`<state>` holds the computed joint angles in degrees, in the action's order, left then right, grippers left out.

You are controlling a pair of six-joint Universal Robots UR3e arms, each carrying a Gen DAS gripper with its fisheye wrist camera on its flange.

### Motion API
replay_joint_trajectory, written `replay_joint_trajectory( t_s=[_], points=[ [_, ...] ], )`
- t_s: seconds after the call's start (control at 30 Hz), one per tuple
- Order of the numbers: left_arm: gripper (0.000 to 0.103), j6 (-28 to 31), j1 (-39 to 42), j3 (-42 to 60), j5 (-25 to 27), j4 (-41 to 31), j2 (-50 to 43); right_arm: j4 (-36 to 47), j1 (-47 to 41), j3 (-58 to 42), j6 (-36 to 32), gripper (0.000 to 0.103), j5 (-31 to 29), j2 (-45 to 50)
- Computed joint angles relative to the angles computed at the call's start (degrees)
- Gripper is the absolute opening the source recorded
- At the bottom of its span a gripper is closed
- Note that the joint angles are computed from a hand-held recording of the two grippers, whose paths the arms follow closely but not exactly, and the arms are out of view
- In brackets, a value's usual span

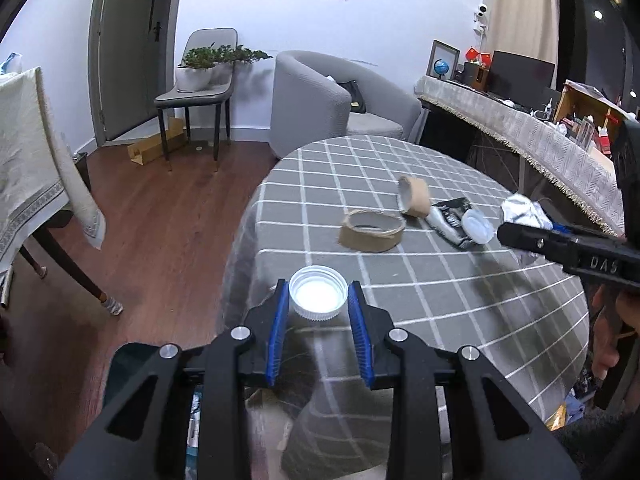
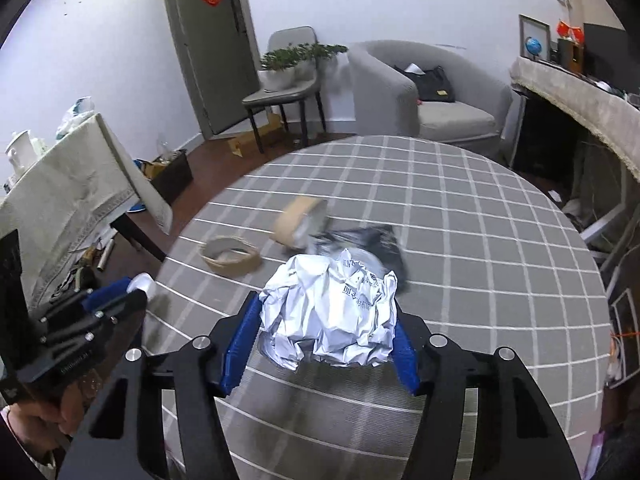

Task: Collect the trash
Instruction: 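Drop the bottle cap into the bin with the left tool while the right tool carries the foil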

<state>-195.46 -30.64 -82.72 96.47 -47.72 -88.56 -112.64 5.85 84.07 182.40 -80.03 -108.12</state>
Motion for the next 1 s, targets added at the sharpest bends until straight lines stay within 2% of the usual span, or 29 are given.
replay_joint_trajectory(
  t_s=[0.47,0.73,0.9,1.0],
  points=[
    [0.032,4.52,9.18,-11.19,-1.78,-5.01,12.14,-4.99,14.94,-11.36,6.62,0.06,-6.15,13.85],
    [0.032,7.85,20.01,-19.24,-7.35,-8.85,20.7,-6.12,21.37,-19.13,9.23,0.06,-7.68,22.15],
    [0.032,12.5,27.97,-23.25,-12.15,-14.05,25.99,-5.6,25.16,-26.38,10.45,0.06,-8.09,28.68],
    [0.032,17.5,34.75,-25.91,-16.03,-18.39,30.08,-4.82,27.14,-30.34,10.85,0.06,-8.38,32.25]
  ],
)
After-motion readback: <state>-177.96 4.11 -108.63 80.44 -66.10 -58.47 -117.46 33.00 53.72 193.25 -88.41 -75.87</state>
